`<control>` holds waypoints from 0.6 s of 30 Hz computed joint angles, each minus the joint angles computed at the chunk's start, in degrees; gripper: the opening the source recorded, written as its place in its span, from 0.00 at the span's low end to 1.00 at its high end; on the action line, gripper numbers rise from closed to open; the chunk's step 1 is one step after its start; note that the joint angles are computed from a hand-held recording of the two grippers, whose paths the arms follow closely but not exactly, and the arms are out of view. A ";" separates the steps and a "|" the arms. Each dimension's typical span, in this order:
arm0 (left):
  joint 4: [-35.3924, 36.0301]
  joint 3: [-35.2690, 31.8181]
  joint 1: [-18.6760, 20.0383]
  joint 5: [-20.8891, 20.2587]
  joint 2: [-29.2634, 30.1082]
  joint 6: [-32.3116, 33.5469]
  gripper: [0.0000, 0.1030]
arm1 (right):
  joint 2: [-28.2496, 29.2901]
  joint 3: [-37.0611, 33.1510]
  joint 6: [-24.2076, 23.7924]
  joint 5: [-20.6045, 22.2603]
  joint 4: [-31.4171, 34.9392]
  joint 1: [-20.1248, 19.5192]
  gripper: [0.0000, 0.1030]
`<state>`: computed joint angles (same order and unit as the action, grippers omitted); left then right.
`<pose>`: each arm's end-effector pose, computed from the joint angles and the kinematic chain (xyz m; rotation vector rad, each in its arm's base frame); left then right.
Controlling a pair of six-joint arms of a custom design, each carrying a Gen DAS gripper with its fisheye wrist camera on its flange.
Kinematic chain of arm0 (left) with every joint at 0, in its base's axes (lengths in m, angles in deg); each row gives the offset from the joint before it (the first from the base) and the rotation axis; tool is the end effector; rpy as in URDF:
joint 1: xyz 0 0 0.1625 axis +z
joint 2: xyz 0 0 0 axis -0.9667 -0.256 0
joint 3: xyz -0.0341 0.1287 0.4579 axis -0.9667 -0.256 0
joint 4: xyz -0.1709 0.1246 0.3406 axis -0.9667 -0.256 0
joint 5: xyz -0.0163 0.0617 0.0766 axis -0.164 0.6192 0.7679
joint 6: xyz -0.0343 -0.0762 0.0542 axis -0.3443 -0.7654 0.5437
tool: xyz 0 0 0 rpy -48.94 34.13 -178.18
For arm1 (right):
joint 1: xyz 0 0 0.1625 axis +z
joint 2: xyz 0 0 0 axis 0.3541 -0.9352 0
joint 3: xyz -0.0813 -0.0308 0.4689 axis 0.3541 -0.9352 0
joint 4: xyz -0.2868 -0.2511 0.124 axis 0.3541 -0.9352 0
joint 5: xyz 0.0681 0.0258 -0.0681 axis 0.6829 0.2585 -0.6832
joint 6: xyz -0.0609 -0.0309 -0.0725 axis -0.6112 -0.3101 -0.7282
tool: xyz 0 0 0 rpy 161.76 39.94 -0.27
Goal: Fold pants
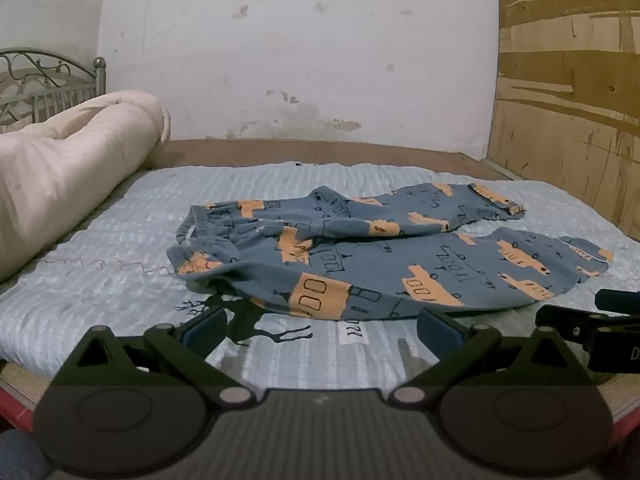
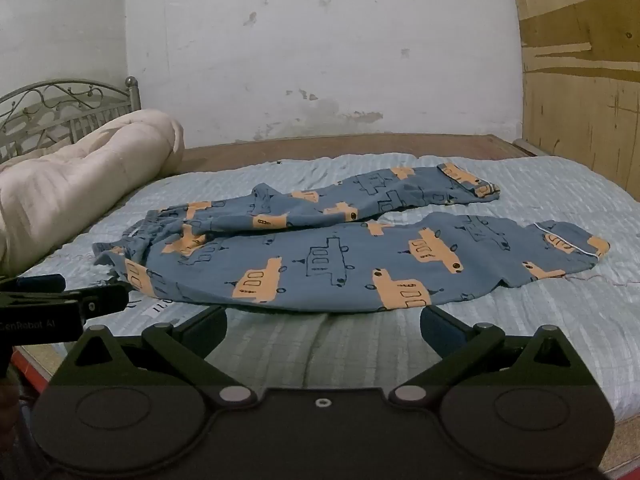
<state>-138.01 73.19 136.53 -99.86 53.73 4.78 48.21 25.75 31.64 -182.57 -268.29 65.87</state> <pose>-0.1666 -0.7382 0.0458 0.4039 2.0887 -1.2620 0.0762 -0.7683 0.1319 0.7281 -2.2916 1.1574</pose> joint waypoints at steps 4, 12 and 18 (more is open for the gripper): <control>-0.23 -0.10 -0.01 0.12 0.09 0.44 0.99 | 0.02 -0.04 0.11 0.10 0.03 0.00 0.99; 1.18 0.33 -0.34 0.42 -0.60 -0.73 0.99 | -0.09 0.04 0.15 0.05 0.28 0.07 0.99; 0.74 0.06 -0.09 0.28 -0.20 -0.25 0.99 | 0.03 -0.07 0.21 -0.16 0.27 0.14 0.99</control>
